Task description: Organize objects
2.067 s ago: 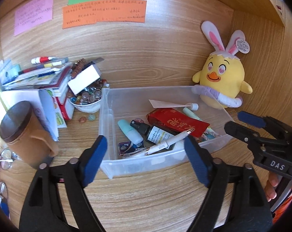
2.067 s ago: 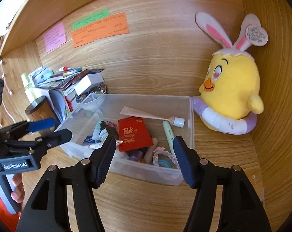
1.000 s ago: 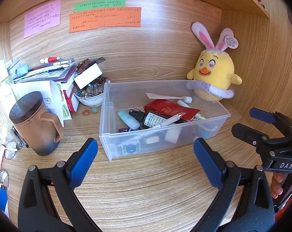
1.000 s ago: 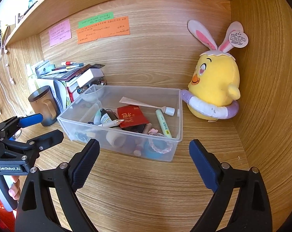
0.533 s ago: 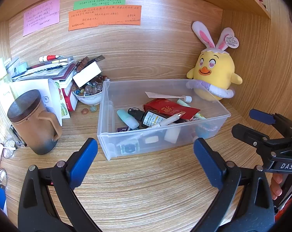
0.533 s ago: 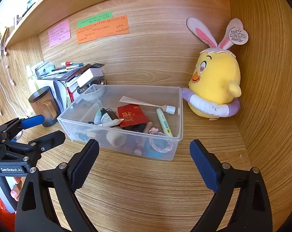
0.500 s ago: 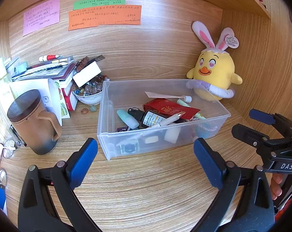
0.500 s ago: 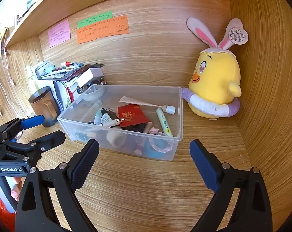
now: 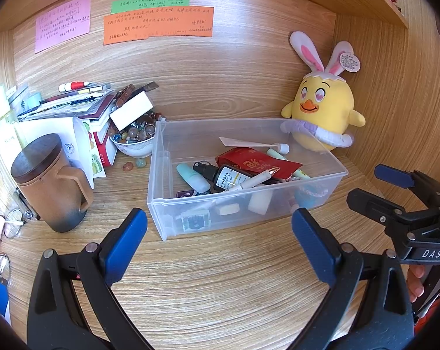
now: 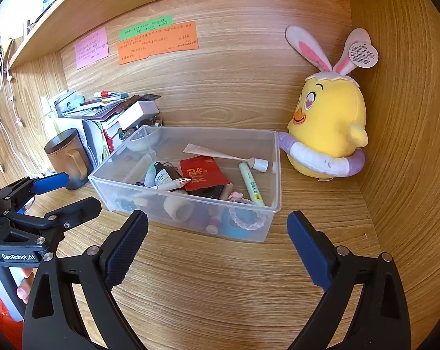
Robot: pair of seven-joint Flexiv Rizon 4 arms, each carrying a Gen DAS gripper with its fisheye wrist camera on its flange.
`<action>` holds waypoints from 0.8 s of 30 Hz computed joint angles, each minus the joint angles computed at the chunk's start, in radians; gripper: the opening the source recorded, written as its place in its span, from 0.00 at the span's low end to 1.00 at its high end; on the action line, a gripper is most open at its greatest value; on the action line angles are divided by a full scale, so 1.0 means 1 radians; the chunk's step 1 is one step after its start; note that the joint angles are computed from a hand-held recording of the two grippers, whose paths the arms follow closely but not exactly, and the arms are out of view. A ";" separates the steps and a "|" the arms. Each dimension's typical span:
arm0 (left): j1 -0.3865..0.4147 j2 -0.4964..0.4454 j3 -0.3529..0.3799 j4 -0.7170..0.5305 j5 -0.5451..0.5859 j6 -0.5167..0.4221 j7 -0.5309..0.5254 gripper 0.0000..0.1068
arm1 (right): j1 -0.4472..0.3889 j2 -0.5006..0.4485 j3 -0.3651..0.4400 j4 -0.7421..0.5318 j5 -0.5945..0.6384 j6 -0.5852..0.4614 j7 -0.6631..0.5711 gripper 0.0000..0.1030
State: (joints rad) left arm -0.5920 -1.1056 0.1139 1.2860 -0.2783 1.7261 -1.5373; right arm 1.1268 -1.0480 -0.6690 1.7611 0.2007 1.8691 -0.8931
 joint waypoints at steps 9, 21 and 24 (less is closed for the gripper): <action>0.003 0.002 -0.005 0.009 0.000 0.013 -0.001 0.94 | 0.005 -0.002 -0.004 0.000 0.002 -0.003 0.003 0.93; 0.017 0.012 -0.032 0.025 0.004 0.025 0.015 0.94 | 0.010 0.000 -0.007 -0.001 -0.006 -0.007 0.012 0.93; 0.012 0.014 -0.028 0.029 0.001 0.034 0.019 0.94 | 0.011 -0.001 -0.008 0.000 -0.007 -0.006 0.013 0.94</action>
